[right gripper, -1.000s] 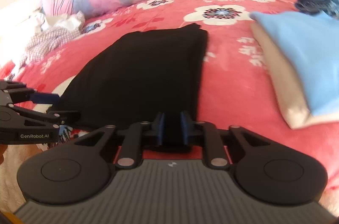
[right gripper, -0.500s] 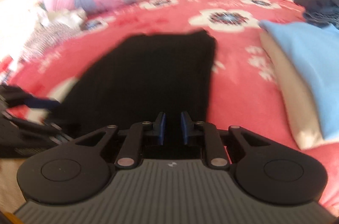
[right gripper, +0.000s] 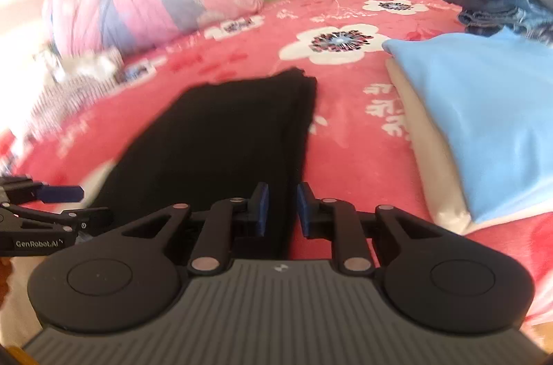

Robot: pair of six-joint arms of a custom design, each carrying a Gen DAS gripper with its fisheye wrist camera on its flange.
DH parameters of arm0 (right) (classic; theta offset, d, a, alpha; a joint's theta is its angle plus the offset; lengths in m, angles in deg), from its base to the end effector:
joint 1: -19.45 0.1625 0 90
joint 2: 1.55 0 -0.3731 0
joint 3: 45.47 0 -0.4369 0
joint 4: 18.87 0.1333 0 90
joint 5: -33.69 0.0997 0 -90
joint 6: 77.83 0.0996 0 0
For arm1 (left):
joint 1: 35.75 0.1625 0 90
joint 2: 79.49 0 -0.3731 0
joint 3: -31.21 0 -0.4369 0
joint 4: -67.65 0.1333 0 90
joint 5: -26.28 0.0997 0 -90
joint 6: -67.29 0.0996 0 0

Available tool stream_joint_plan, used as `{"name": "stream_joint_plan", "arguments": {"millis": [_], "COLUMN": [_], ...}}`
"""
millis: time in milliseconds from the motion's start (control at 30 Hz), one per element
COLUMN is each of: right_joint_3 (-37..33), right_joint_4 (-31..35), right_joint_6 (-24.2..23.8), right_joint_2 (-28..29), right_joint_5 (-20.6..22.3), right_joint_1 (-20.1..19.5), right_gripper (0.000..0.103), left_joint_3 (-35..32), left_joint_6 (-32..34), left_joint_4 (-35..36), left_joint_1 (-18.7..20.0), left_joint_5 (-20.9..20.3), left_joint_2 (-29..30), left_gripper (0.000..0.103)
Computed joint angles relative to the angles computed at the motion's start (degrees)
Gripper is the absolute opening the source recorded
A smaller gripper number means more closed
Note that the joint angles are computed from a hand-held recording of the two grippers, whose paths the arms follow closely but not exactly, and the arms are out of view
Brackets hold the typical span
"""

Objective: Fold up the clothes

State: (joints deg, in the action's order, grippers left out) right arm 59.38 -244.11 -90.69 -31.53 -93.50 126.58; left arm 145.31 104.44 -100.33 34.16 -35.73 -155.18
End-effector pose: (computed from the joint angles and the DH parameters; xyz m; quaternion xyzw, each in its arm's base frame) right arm 0.2335 -0.5093 -0.0254 0.0571 -0.8329 0.4865 0.2577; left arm -0.0258 -0.5948 0.2483 0.3655 0.8407 -0.2911 0.2738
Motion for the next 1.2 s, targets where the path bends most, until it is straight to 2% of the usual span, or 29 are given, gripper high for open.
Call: {"name": "stream_joint_plan", "arguments": {"millis": [67,100,200,300,367,467,800,1000,1100,1200], "right_joint_3": [1.04,1.35,0.63,-1.46,-2.76,-4.37,-9.64,-14.65,-16.84,-18.75], "right_joint_4": [0.97,1.6,4.17,7.34,11.06,14.7,21.88,25.29,26.07,26.48], "right_joint_6": [3.04,4.47,7.59,10.05,12.51,14.27,18.91,18.51,18.3,18.76], "right_joint_2": [-1.58,-2.26,-3.13,-3.07,-3.43,-3.62,-4.17,-2.56,-1.59,-0.66], "right_joint_5": [4.15,6.13,10.75,12.28,13.16,14.89,25.92,29.27,30.59,31.73], "right_joint_1": [-1.45,-2.18,-4.18,-5.76,-6.91,-8.43,-13.8,-15.27,-15.89,-16.64], "right_gripper": [0.032,0.033,0.042,0.046,0.049,0.051,0.051,0.049,0.044,0.033], "left_joint_3": [-2.09,-3.7,-10.87,-18.52,-22.6,-28.87,-51.3,-63.71,-69.82,-75.57], "left_joint_6": [0.17,-0.59,-6.49,-11.17,-12.26,-13.62,-19.28,-21.78,-23.04,-24.57], "left_joint_4": [-0.5,0.47,8.38,17.14,20.72,25.48,40.51,47.86,50.92,53.44], "left_joint_1": [1.19,1.79,4.97,8.11,9.47,11.15,14.44,15.28,15.34,15.32], "left_joint_5": [-2.34,-3.05,-8.22,-13.95,-15.77,-18.66,-28.67,-32.45,-33.42,-34.18], "left_joint_2": [0.56,1.29,4.37,8.39,11.21,15.73,30.2,38.42,42.58,46.44], "left_gripper": [0.072,0.072,0.069,0.062,0.054,0.051,0.04,0.03,0.023,0.017]}}
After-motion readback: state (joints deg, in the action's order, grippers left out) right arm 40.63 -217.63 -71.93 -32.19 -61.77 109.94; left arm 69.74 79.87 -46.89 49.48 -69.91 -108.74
